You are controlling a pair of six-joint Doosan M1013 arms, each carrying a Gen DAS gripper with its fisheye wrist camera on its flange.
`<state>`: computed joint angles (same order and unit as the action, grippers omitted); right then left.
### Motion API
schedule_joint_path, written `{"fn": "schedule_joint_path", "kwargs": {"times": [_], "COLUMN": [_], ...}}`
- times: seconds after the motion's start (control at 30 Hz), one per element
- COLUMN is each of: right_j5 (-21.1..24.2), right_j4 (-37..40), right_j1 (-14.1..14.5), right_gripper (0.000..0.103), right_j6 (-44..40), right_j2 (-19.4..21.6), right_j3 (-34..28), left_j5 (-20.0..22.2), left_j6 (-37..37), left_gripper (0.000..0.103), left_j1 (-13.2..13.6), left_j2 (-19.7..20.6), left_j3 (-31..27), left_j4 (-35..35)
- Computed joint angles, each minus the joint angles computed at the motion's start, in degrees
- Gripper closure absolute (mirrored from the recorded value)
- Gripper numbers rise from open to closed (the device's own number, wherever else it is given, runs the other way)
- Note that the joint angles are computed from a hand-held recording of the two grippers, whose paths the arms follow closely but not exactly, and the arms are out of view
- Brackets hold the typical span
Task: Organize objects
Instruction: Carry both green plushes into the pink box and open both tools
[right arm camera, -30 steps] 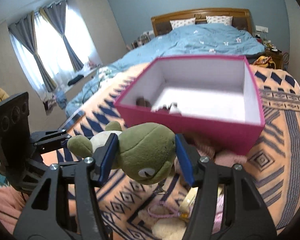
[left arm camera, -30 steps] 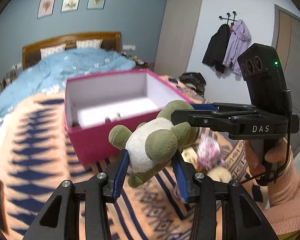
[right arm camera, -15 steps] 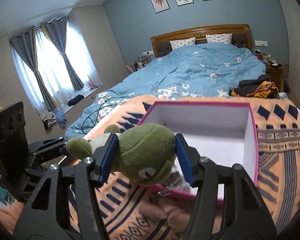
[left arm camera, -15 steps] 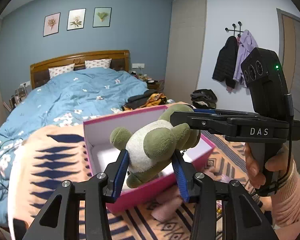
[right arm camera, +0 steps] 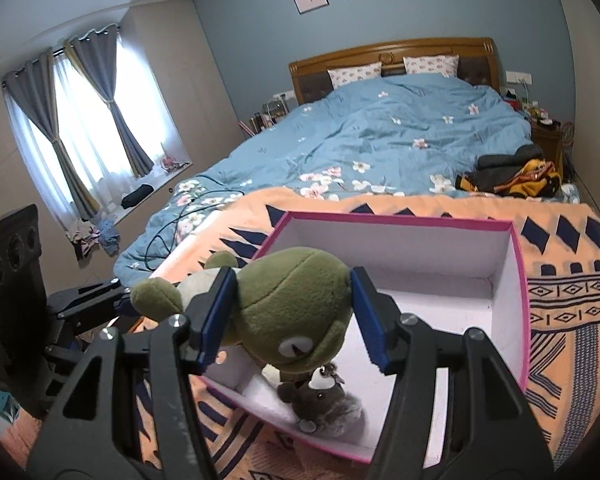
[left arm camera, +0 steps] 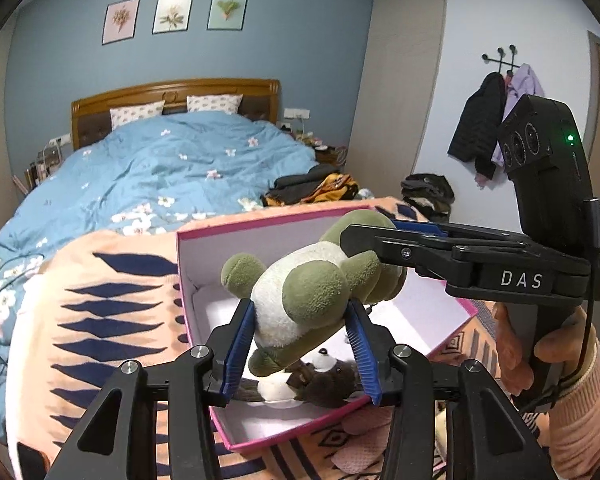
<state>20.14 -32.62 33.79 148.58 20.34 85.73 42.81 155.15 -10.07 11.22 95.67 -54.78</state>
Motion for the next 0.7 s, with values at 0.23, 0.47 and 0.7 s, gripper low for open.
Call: {"fn": "schedule_joint_path", "kwargs": {"times": [0.23, 0.47, 0.7], "right_j5": [1.9, 5.4, 7.7], "right_j4": [8.7, 15.2, 21.5], "right_j1": [-1.3, -2.0, -2.7], "right_gripper": [0.042, 0.042, 0.042], "right_j6": [-6.8, -11.6, -16.1], "right_j2": [2.2, 4.6, 6.2], "right_j3": [-1.5, -3.7, -5.3], "left_j5": [0.3, 0.0, -0.3], "left_j6": [-5.0, -9.9, -14.4], "left_gripper": [0.056, 0.056, 0.056], "left_j1": [-0.7, -1.4, -1.7], "left_j2": [2.4, 4.3, 5.9], "left_j3": [-1.3, -2.4, -3.4], "left_j4": [4.2, 8.8, 12.8]}}
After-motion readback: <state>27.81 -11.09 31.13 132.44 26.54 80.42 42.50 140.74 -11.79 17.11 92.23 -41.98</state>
